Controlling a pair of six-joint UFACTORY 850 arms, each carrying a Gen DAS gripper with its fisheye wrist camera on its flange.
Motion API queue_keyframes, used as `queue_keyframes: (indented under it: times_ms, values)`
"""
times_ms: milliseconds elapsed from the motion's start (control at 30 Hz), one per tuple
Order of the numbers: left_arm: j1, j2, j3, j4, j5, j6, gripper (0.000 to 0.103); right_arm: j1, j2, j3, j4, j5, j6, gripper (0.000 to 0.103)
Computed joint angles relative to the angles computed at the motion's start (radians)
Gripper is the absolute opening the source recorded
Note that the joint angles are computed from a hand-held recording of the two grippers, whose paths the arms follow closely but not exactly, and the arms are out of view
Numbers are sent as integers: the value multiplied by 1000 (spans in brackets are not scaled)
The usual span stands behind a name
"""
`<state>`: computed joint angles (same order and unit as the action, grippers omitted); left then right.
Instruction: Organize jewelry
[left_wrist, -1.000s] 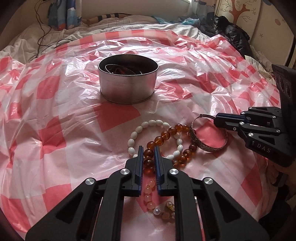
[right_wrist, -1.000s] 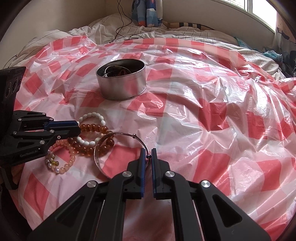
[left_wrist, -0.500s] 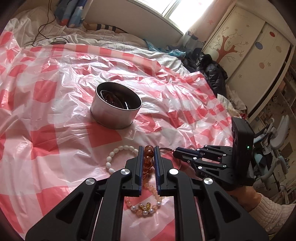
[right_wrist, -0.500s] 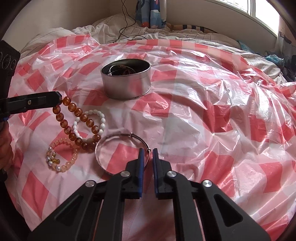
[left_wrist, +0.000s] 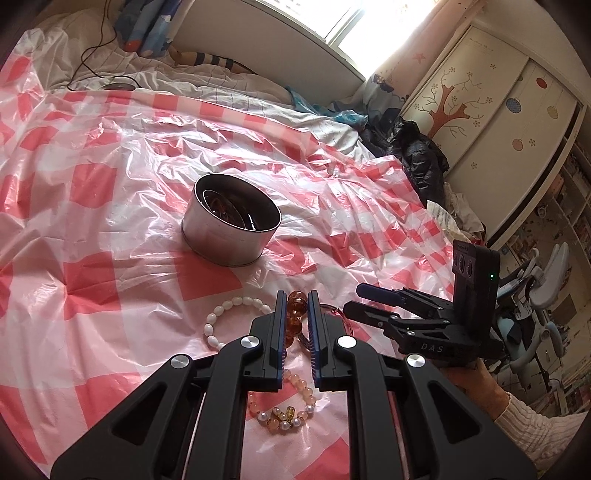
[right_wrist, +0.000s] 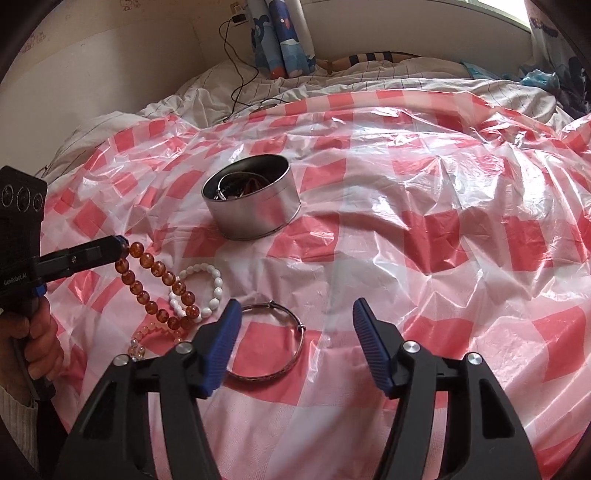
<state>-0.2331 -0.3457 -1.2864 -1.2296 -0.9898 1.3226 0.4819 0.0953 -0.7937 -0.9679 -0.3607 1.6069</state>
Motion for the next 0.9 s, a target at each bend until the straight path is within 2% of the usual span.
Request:
queue_keyframes:
  times_ms: [133,233,333,367,467,567,667,900]
  values:
    - [-1,-2,-5,7,7,-7,10,31,-57,-40,148,-77,-190,42]
    - [-3,-2,-5,11,8,-3,10,55,-72,-54,145,-124,-208,41]
    - [-5,-3,-6,14,7,-4,10,50,-64,-43,157,-116,-205,36]
    - [-6,-2,-5,15,7,-3,10,52,-64,-42,151,-117,-204,20]
    - [-7,-1,-4,15,9,-3,10,77,-66,-48,86,-150,-177,7]
    - [-6,2,-2,11,10,-3,10,128,-61,-55,-62,-194,-87,5]
    - [-5,2,-2,6,9,-3,10,145,-37,-44,-184,-190,24,4]
    - [2,5,-10,-8,-12,6,10,159,18,-24,-328,-230,178,4]
